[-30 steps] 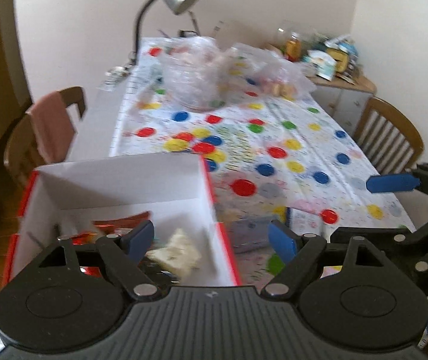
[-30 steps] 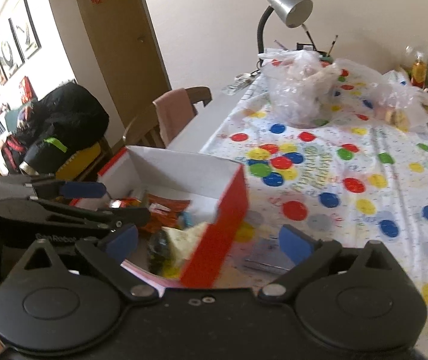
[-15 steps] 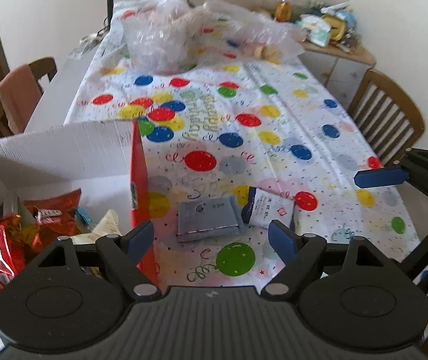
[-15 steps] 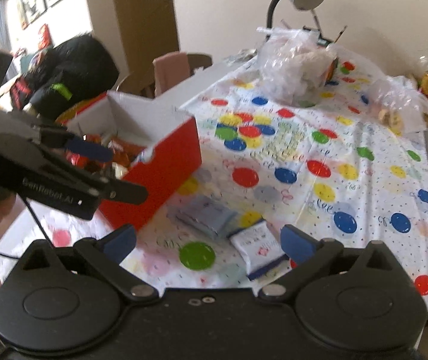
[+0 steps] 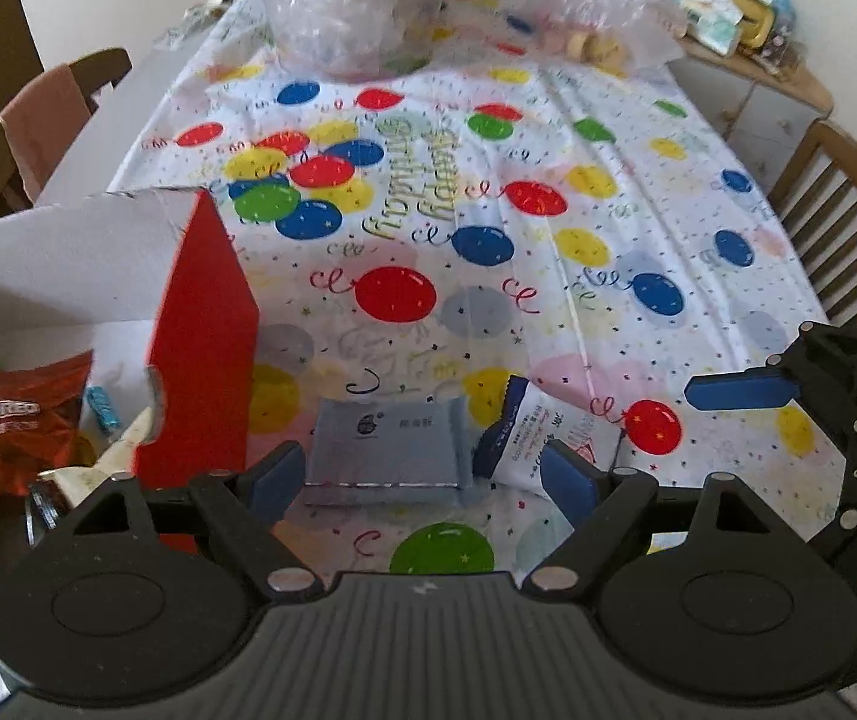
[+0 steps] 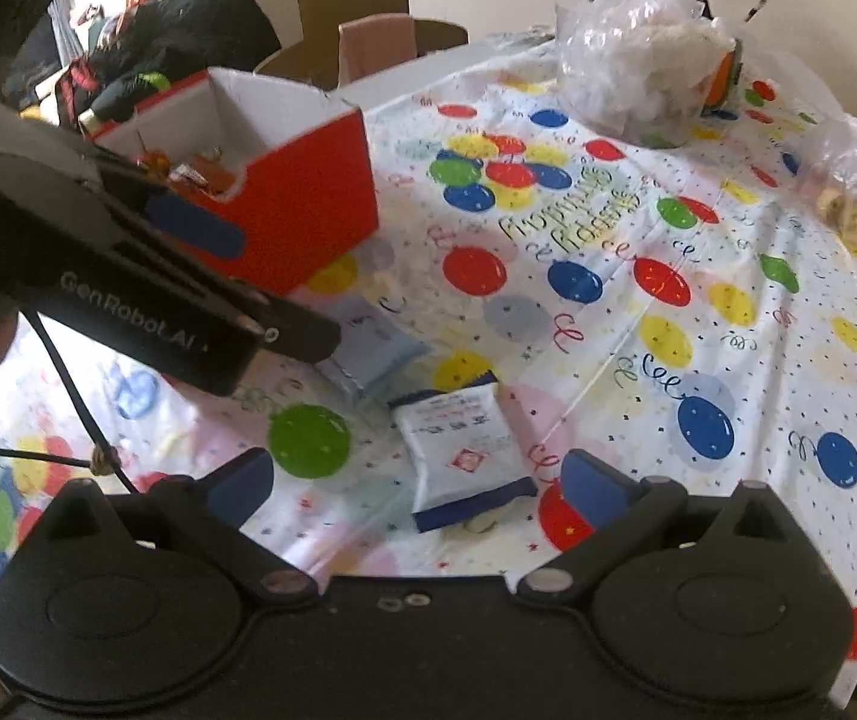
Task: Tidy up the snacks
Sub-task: 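Grasp the white milk-candy packet with the right gripper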
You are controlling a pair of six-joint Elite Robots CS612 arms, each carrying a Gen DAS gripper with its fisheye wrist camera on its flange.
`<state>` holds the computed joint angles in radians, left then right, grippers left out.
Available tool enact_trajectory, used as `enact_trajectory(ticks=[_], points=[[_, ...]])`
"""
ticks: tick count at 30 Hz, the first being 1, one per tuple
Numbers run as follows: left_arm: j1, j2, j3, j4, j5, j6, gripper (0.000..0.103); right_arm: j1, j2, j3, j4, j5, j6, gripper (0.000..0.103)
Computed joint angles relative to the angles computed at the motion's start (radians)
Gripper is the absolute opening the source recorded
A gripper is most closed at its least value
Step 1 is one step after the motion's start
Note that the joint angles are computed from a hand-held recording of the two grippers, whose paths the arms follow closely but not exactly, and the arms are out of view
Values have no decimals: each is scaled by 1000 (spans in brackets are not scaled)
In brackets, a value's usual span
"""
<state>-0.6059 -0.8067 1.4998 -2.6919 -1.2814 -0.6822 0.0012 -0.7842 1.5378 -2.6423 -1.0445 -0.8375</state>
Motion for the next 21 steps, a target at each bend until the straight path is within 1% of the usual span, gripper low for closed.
enact_trajectory(ticks=[5,10,15,17,19,21], points=[[13,39,-77,135,-12,-51,86,4,35,-47,42,-13,-25,98],[23,72,-135,227,-9,-76,86,9,59,-79,72,-18,-54,96],[43,96,-172,270,-70,-119,86,14,80,-111,104,-16,-71,92],[49,102,-181,277,-86,-130,85,16,86,-122,122,-18,-78,87],[52,106,-188,283,-92,-136,85,19,91,-131,135,-22,-90,86],[53,115,-206,315,-99,-125,85,21,95,-137,139,-25,-97,84]])
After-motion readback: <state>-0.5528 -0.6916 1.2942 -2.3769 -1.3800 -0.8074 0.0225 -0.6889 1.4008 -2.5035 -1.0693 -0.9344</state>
